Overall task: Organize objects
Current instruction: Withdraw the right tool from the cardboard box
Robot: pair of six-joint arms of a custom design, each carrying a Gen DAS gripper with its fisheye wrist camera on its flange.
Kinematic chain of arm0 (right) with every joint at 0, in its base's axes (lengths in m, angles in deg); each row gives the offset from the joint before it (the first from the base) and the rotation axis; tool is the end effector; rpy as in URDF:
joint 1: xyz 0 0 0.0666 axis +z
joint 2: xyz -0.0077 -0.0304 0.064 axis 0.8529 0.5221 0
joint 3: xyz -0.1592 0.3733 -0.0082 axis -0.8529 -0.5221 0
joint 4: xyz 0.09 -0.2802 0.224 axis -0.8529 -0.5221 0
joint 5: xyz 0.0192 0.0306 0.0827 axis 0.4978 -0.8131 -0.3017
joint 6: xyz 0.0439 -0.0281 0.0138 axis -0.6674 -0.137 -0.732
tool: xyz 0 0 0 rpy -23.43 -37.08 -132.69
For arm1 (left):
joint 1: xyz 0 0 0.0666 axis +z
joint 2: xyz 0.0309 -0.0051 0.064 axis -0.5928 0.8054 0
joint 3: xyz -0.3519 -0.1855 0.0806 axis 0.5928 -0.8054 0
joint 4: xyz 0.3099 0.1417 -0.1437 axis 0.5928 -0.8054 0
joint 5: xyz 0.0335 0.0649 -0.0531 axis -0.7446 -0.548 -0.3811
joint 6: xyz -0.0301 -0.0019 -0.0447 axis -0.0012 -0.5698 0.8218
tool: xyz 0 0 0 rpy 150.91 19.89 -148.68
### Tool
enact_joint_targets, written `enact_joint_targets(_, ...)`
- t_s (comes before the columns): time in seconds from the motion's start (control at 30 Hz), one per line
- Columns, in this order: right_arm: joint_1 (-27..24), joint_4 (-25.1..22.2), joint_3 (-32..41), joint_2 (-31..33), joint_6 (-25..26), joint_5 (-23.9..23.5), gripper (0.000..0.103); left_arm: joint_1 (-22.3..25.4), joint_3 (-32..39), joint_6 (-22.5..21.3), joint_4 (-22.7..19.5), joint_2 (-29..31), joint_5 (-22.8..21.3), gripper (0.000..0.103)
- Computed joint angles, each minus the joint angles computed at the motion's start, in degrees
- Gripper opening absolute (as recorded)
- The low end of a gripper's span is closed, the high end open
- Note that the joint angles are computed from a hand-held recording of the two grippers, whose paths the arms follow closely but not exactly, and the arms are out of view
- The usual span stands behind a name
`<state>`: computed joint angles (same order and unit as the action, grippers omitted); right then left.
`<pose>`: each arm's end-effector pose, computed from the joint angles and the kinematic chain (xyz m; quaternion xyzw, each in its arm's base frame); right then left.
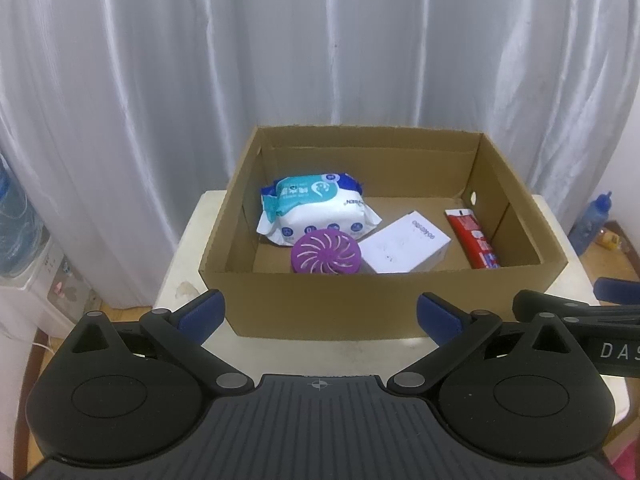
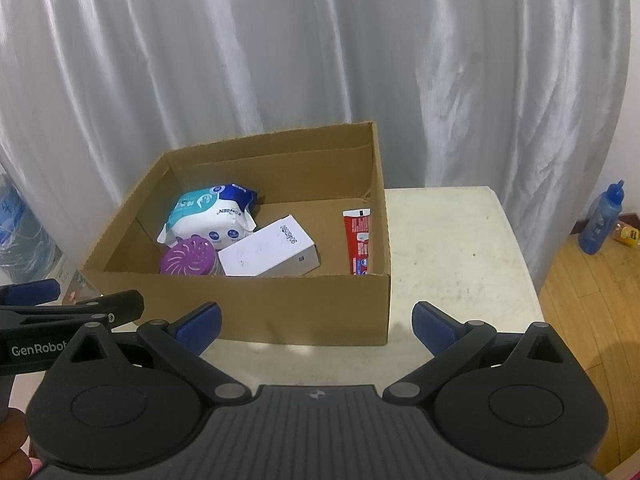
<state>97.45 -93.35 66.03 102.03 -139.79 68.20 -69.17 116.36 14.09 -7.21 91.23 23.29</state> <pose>0.4138 0.3118 0.4498 0.1692 0.9165 0.0298 0.3612 0.4589 -0.2934 0.4500 0.1837 0.9201 -0.0918 0.3336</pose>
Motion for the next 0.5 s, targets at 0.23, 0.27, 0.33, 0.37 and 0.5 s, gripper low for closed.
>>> enact_joint_targets(0.23, -0.2, -0.3, 0.4, 0.0, 0.0, -0.2, 0.103, 0.0, 0.2, 0.1, -0.2, 0.0, 0.0, 0.102)
enact_joint_targets(0.27, -0.2, -0.3, 0.4, 0.0, 0.1, -0.3, 0.103, 0.0, 0.3, 0.2, -0.3, 0.1, -0.1, 0.102)
enact_joint_targets(0.33, -0.3, -0.1, 0.3, -0.1, 0.1, -0.4, 0.103, -0.1, 0.3, 0.3, -0.3, 0.0, -0.3, 0.102)
enact_joint_targets(0.37, -0.3, 0.1, 0.2, -0.2, 0.2, -0.3, 0.103, -0.1, 0.4, 0.3, -0.3, 0.0, -0.4, 0.102)
enact_joint_targets(0.5, -0.2, 0.6, -0.1, -0.5, 0.6, 0.1, 0.103, -0.3, 0.2, 0.5, -0.1, -0.3, -0.9, 0.102)
